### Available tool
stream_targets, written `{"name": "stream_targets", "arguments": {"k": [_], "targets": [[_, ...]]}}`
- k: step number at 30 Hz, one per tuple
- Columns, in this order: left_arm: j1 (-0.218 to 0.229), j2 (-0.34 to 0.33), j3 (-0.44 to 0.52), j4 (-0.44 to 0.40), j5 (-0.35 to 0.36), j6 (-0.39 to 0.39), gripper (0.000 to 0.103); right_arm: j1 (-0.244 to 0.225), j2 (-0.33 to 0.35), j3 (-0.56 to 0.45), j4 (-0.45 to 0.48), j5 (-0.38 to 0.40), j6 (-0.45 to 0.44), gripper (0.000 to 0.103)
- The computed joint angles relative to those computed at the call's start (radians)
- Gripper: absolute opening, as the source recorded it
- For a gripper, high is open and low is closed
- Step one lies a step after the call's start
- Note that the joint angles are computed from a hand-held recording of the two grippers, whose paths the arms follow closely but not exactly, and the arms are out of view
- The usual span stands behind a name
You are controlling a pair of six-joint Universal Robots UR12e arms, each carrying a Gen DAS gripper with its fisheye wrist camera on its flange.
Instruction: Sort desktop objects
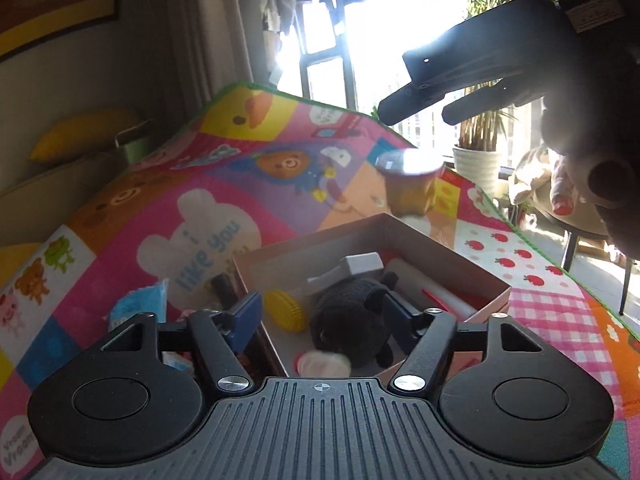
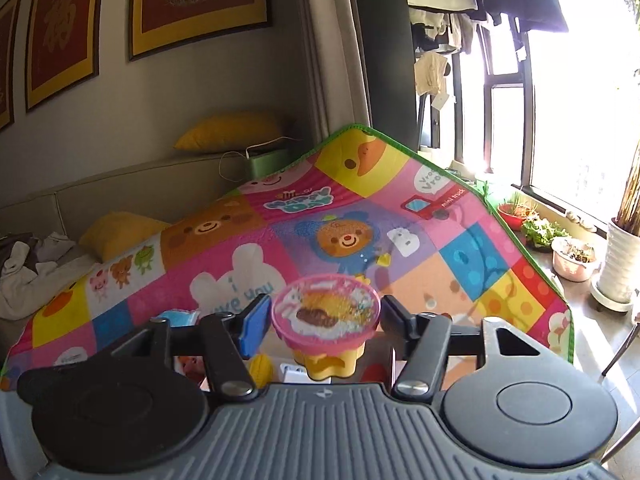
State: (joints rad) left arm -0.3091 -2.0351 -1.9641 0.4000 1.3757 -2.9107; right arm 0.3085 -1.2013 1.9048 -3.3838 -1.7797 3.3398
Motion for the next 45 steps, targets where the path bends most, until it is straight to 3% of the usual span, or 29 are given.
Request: {"name": "stream_targets", "arguments": {"k": [2,7,15,16,20,24,27,32,37,41,45], "targets": [[0.01,0.007,-0.032,0.028,0.006,0.019,0.094,-0.011,0.011,-0.017,0.04,0.015,0.041,0.071],[0.04,0.021,-0.081,-0.011,0.014,0.001,0.096,-0.011,0.024,-0.018,0.038,0.002,0.041,0.071],[0.078,0.013,-0.109,-0.031,0.091,-0.075,0.102,0.023,0.056,-0.092,0.156,0.021,0.032,0.071],[0.084,0.012,-0.112,-0.031,0.097,-0.085,0.103,0.035,0.067,-0.114,0.188,0.023,0.021,0.071],[0.11,0.01,-0.129,-0.009,0.1,-0.114,0.103,0.071,0.12,-0.227,0.357,0.056,0.0,0.038],[0.133,0.008,-0.145,0.03,0.073,-0.185,0.103,0.089,0.206,-0.386,0.542,0.068,0.041,0.036],[0.146,0.004,-0.153,0.063,0.037,-0.208,0.103,0.105,0.282,-0.513,0.689,0.0,0.035,0.029],[0.166,0.005,-0.155,0.054,-0.011,-0.268,0.103,0.124,0.373,-0.655,0.842,-0.101,-0.009,0.029],[0.168,0.006,-0.153,0.044,-0.012,-0.283,0.103,0.135,0.409,-0.703,0.907,-0.113,-0.016,0.029],[0.16,0.006,-0.15,0.034,0.004,-0.262,0.103,0.16,0.418,-0.692,0.853,-0.155,-0.11,0.027],[0.161,0.007,-0.149,0.028,0.0,-0.26,0.103,0.164,0.39,-0.652,0.82,-0.031,-0.161,0.024]]}}
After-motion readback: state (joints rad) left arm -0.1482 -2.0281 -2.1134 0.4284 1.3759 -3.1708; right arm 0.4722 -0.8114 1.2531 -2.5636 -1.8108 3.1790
